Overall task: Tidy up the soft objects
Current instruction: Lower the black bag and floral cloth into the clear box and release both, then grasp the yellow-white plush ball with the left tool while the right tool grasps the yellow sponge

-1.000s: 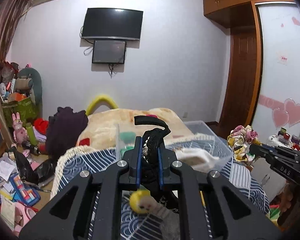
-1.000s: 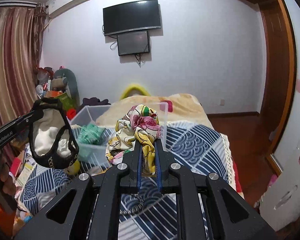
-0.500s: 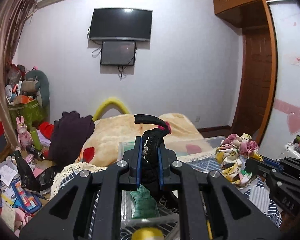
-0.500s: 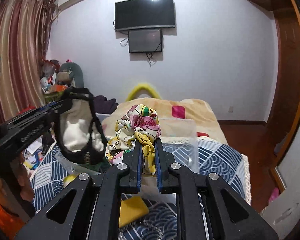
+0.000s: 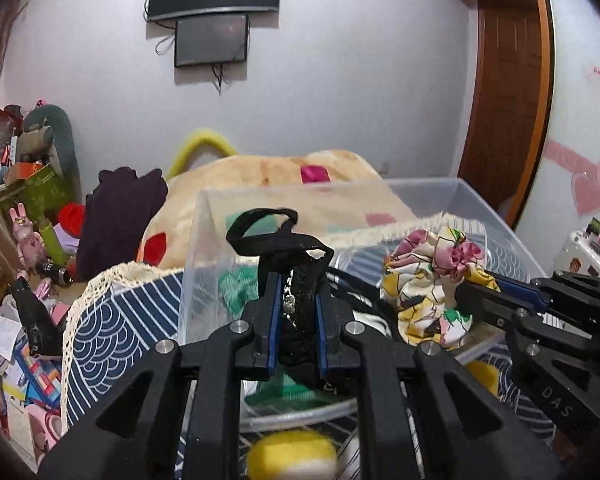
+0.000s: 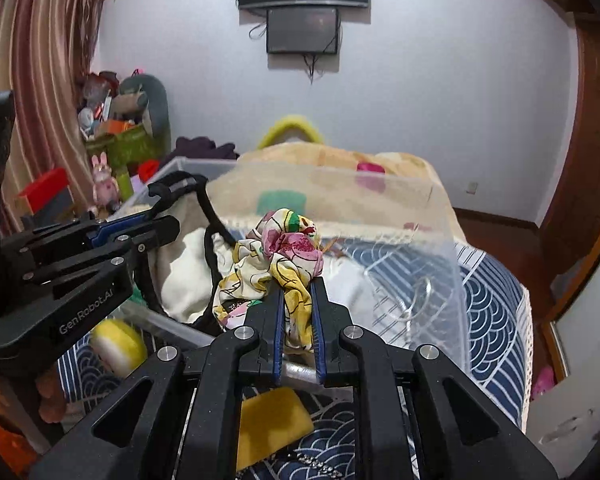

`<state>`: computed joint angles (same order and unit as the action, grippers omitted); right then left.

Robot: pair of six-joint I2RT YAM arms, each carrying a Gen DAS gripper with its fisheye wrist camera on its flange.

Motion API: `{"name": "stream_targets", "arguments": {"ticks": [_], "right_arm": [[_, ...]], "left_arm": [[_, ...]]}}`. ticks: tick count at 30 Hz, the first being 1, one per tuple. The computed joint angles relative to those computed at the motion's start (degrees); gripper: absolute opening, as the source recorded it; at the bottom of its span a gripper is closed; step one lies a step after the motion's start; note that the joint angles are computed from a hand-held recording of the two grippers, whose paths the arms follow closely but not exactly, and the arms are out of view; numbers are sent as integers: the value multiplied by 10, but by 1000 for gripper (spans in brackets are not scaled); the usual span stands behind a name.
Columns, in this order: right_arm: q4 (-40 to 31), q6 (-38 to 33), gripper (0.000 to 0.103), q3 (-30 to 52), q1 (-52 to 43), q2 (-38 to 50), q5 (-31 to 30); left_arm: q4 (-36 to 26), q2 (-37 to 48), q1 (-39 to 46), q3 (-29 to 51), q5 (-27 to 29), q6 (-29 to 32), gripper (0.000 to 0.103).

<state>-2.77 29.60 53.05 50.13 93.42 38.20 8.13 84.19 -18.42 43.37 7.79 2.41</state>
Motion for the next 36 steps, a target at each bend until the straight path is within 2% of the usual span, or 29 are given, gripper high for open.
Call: {"name": "stream_targets", "arguments": {"ticks": [2, 4, 6, 8, 11, 15, 18, 21, 22, 25, 30, 36], "right_arm": [[-8, 2, 17, -2, 3, -4, 9], [-15, 1, 29, -7, 4, -15, 11], [-14, 2, 35, -16, 6, -27, 10], [-13, 1, 37, -21, 10, -34, 15], [-13, 2, 42, -33, 16, -48, 21], [-10, 5, 55, -52, 29, -73, 43], [-17, 11, 63, -60, 46, -91, 71], [-14, 20, 72, -74, 65, -113, 91], [-11, 21, 72, -76, 69, -115, 95], [-12, 26, 72, -80, 83, -122, 106], [-23, 45, 72, -81, 102, -105, 124], [-2, 77, 72, -99, 79, -73, 61]], "left_arm": [[-4, -5, 2, -6, 5, 3, 14], [-17, -8, 10, -6, 23, 5, 17], [-30, -13, 16, -6, 39, 6, 21], [-35, -24, 21, -13, 50, 8, 25], [-40, -49, 27, -28, 64, 15, 34], [-44, -95, 34, -53, 83, 16, 51], [-51, -132, 44, -66, 97, 16, 55], [-55, -171, 55, -82, 105, 16, 65], [-51, -186, 61, -92, 108, 13, 72], [-40, -211, 74, -114, 117, 3, 86], [-36, -203, 81, -140, 111, 11, 89], [-7, -139, 73, -155, 90, 13, 89]]}}
